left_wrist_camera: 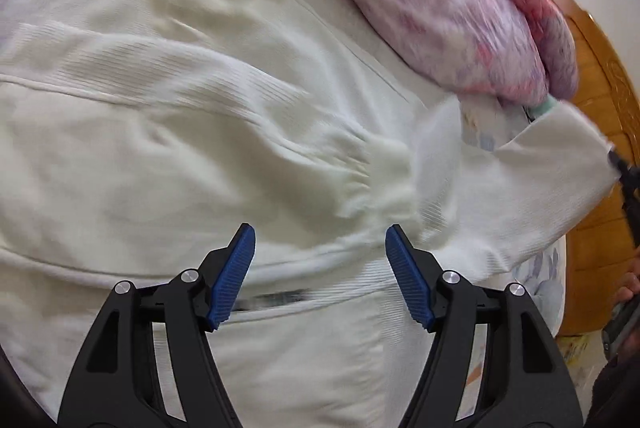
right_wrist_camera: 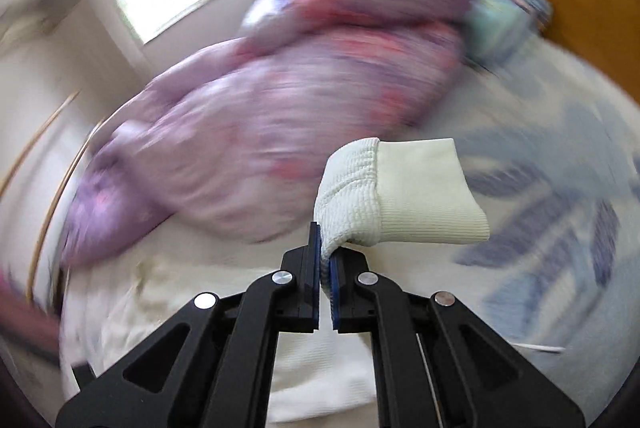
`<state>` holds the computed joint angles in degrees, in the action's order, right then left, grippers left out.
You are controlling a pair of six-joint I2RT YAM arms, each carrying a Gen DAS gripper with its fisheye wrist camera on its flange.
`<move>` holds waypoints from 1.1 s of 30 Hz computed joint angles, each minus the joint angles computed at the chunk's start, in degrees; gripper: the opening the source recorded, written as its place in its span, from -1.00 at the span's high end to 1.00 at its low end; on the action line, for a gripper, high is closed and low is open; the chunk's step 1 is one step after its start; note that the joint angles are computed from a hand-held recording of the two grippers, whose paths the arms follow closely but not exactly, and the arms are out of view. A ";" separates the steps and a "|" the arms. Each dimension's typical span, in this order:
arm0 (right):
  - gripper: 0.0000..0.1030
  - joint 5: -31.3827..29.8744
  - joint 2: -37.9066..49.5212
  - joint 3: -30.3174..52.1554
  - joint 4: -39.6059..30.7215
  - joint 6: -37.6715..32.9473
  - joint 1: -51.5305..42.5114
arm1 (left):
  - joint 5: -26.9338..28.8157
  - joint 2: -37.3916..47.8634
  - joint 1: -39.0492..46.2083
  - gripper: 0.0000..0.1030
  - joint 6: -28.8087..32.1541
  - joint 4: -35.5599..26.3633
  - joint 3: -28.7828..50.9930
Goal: Fold large clothes
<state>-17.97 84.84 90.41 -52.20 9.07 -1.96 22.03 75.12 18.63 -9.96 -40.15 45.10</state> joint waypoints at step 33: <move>0.68 13.46 6.72 -15.69 0.08 20.01 40.54 | 6.36 18.46 52.33 -0.42 37.86 -15.62 21.30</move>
